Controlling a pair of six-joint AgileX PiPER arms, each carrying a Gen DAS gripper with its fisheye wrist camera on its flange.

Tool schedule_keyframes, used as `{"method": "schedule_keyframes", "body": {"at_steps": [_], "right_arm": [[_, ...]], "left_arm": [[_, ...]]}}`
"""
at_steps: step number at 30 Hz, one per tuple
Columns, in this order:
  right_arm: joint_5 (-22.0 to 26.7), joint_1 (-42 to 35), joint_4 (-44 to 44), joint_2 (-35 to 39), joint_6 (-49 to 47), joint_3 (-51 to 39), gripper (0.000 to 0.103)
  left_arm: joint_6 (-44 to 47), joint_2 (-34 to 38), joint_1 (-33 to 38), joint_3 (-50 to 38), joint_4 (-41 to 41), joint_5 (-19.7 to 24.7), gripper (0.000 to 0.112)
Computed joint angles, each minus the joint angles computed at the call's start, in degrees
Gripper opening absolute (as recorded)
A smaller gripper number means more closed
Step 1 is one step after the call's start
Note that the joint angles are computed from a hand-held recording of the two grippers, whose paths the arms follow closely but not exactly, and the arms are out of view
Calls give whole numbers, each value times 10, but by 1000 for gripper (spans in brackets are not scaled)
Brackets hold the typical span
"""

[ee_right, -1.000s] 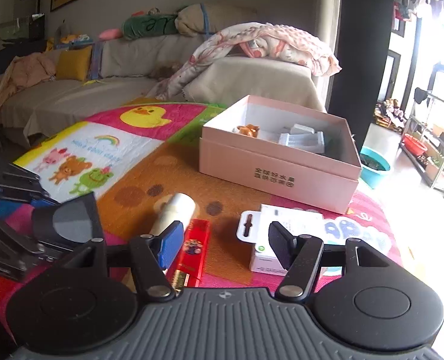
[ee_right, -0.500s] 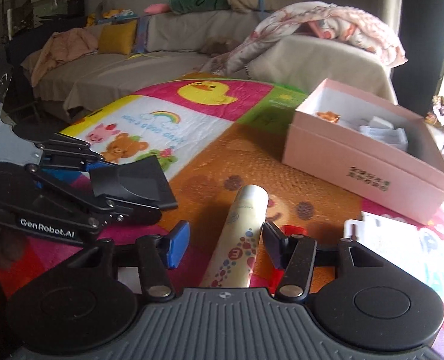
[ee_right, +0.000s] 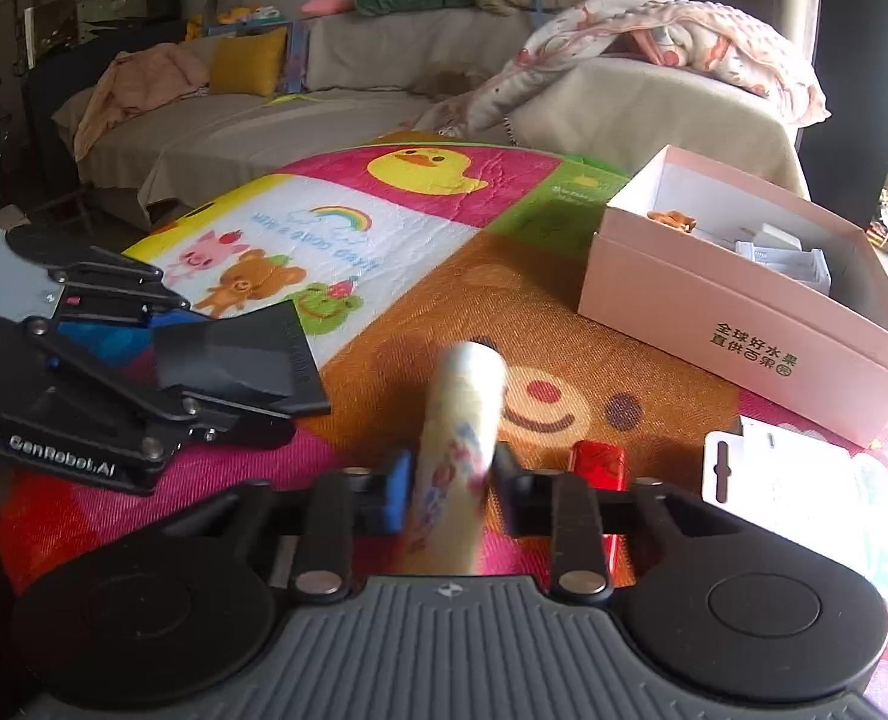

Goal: Organize rigid objects
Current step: 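Grasp the cream lotion tube with the right gripper, then drop the black nozzle into the pink box with the left gripper while the right gripper holds the tube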

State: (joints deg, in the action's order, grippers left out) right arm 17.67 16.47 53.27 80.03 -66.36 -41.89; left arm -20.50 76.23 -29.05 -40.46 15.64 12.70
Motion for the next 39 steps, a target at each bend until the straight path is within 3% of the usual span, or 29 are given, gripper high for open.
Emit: {"method": "schedule_keyframes", "body": {"at_steps": [4, 10, 16, 19, 21, 24, 26, 28, 31, 32, 33, 35, 39], "right_arm": [[23, -32, 6, -26, -13, 14, 23], [103, -141, 34, -83, -72, 32, 23], [165, -255, 60, -131, -126, 36, 22], [192, -299, 87, -139, -149, 26, 19], [187, -305, 98, -141, -152, 17, 0], [169, -299, 99, -138, -147, 8, 0], [150, -289, 89, -135, -143, 9, 0], [148, -283, 70, -124, -131, 5, 1], [120, -263, 34, -120, -100, 12, 9], [107, -258, 34, -120, -101, 18, 20], [93, -255, 45, -121, -114, 26, 39], [53, -247, 99, -121, -173, 47, 57], [17, -242, 187, -74, -272, 41, 57]], "left_arm": [[-19, -5, -11, 3, 28, 3, 53], [142, -17, -38, -5, -98, 11, 53], [332, 17, -33, -95, -252, 42, 53], [460, 68, -6, -183, -377, 49, 53], [527, 115, 9, -248, -453, 43, 53], [578, 205, 29, -366, -549, 42, 53], [525, 279, 42, -473, -548, 78, 53], [411, 359, 49, -587, -488, 115, 51], [262, 460, 45, -744, -362, 197, 51], [248, 474, 42, -763, -340, 205, 51], [244, 475, 42, -760, -331, 199, 51], [291, 439, 44, -684, -373, 146, 51], [498, 344, 51, -505, -588, 71, 51]]}}
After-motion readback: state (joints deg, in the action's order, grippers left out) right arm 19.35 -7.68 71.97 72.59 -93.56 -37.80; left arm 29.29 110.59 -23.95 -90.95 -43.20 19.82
